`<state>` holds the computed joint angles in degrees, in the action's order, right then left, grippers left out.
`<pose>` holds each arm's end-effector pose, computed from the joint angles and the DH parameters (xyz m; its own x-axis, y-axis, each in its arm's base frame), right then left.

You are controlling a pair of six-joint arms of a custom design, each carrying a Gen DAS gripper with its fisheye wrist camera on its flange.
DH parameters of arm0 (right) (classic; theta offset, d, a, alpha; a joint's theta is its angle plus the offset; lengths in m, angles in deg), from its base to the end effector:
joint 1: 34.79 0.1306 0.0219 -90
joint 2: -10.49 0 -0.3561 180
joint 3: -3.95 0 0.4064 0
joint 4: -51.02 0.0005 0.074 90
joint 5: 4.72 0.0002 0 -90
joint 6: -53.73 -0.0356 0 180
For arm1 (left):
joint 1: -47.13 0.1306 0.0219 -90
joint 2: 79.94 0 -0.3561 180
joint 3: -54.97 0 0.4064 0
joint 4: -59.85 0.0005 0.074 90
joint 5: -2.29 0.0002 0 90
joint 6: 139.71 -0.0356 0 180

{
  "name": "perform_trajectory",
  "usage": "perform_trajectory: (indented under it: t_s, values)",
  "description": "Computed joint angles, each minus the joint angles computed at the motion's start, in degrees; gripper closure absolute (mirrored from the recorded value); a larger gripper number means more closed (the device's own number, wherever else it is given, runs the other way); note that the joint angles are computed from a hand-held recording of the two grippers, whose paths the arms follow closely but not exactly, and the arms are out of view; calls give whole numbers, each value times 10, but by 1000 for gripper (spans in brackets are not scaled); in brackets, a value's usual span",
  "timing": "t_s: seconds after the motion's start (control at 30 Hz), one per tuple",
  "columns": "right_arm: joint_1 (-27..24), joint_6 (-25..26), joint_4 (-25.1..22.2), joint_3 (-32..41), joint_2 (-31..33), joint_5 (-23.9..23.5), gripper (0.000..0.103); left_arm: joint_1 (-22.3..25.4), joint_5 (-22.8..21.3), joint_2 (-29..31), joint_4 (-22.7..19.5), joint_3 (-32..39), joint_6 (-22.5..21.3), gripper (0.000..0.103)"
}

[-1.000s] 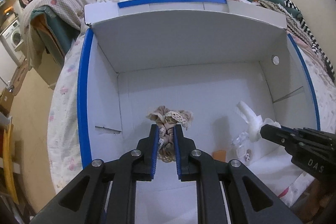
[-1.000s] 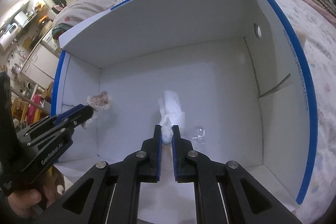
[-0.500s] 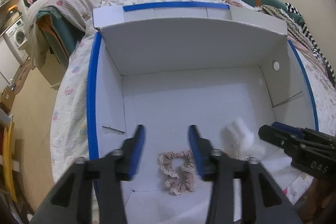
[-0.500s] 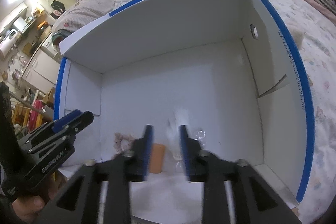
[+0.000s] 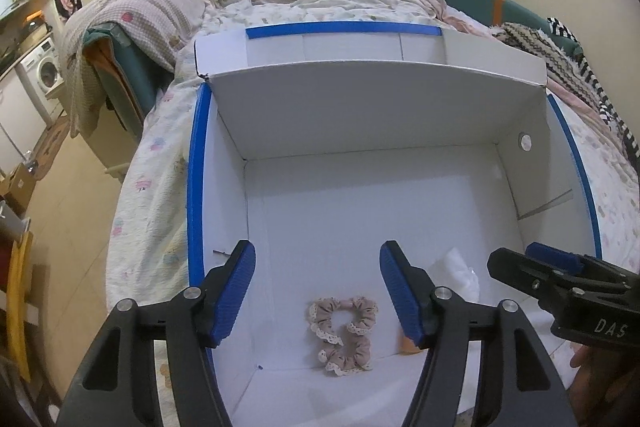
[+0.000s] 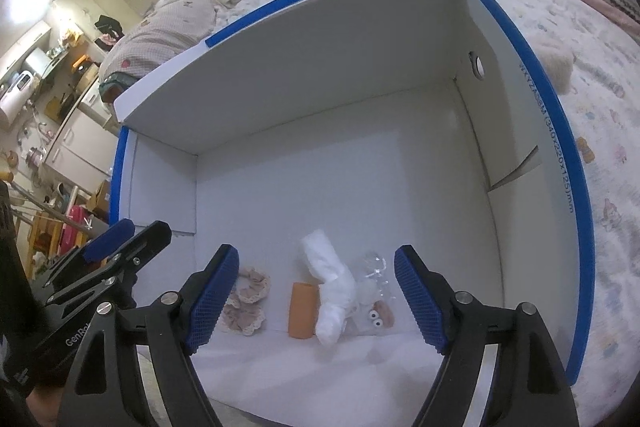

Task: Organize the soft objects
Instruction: 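Lift both open tools out of the box toward the remaining items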

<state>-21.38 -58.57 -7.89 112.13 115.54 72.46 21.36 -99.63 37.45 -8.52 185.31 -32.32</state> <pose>0.5636 0.1420 0.4067 -0.8761 0.1715 -0.4507 -0.0163 0.9235 0.3831 0.5824 -0.2735 0.4481 -0.8031 0.0630 -0.5924 0.0836 0.9965 -0.0073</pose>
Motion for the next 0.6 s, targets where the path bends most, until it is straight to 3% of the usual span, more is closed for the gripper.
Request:
perform_trajectory:
  t_s: [0.6]
  values:
    - [6, -4, 8, -28, -29, 9, 18, -1, -24, -78, 18, -76, 28, 41]
